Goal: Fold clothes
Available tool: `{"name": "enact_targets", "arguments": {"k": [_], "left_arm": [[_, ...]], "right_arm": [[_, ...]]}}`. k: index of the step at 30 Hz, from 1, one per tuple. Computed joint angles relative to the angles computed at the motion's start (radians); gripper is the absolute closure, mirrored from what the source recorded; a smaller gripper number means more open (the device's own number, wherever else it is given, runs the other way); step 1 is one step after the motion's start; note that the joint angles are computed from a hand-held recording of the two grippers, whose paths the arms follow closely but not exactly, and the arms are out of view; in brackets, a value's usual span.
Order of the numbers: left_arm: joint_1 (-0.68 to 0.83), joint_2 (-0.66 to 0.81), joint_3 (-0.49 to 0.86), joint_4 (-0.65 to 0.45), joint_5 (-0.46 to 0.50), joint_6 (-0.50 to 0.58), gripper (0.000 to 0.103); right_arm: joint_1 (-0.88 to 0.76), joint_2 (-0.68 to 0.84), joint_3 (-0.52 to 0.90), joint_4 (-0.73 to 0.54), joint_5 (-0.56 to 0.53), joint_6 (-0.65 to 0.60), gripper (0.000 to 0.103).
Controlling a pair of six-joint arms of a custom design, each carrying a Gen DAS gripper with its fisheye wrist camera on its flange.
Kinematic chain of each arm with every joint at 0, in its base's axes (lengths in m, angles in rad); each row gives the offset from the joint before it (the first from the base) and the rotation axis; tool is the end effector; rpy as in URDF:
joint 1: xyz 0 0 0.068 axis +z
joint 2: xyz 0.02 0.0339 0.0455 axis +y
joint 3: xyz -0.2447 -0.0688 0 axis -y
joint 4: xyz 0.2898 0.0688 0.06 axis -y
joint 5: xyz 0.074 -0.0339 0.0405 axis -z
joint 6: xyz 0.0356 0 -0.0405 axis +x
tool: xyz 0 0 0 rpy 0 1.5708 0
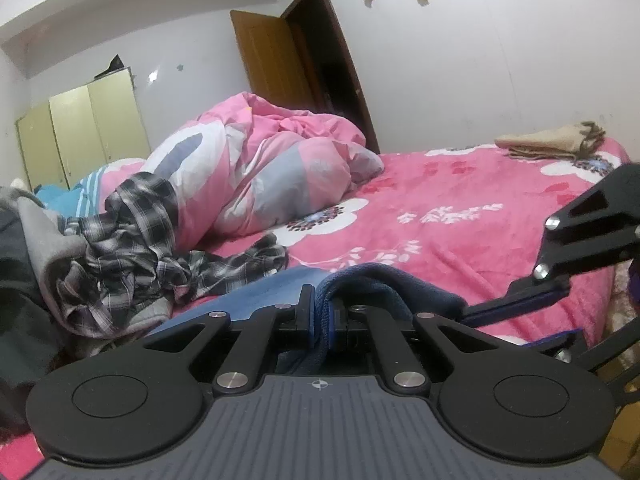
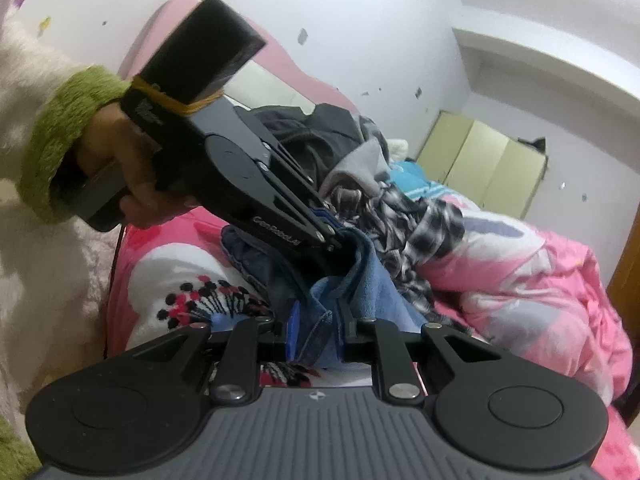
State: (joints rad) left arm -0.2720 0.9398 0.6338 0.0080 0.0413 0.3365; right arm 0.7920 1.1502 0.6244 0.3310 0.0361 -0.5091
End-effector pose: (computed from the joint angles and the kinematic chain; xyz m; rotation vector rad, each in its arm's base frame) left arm 0.2643 -0.0752 0.2488 0.5869 1.7740 0.0060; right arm 0.2175 0.2186 0.2221 -1.0502 1.4232 0.1733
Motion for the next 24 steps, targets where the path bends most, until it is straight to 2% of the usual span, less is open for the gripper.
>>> {"name": "enact_targets", "arguments": {"k": [4,13,19,21,24], "left_arm": [[0.001,0.002,0.004,-0.004,0.005,0.002,0.098],[0.012,-0.007,0.016,-0.032,0.027,-0.008,0.098],[0.037,-0.008,0.007,-0.029,0.075,-0.033,0.099],[0.046,-0.013,-0.001,-0.024,0.09,-0.05,0.099],[0.051,-0.021,-0.002,-0.021,0.099,-0.058,0.099]], "right_arm": [[-0.016,0.019,0.012,-0.022,0.003,-0.013,0.085],[-0.015,0.287,0.145,0.163,-0.023,-0.124,0.085],[0.0,0.381,0.177,0.26,0.005,-0.168,0.085],[0.01,0.396,0.175,0.289,0.026,-0.149,0.085],[0.002,0.386,0.188,0.269,0.006,-0.019,0.085]]}}
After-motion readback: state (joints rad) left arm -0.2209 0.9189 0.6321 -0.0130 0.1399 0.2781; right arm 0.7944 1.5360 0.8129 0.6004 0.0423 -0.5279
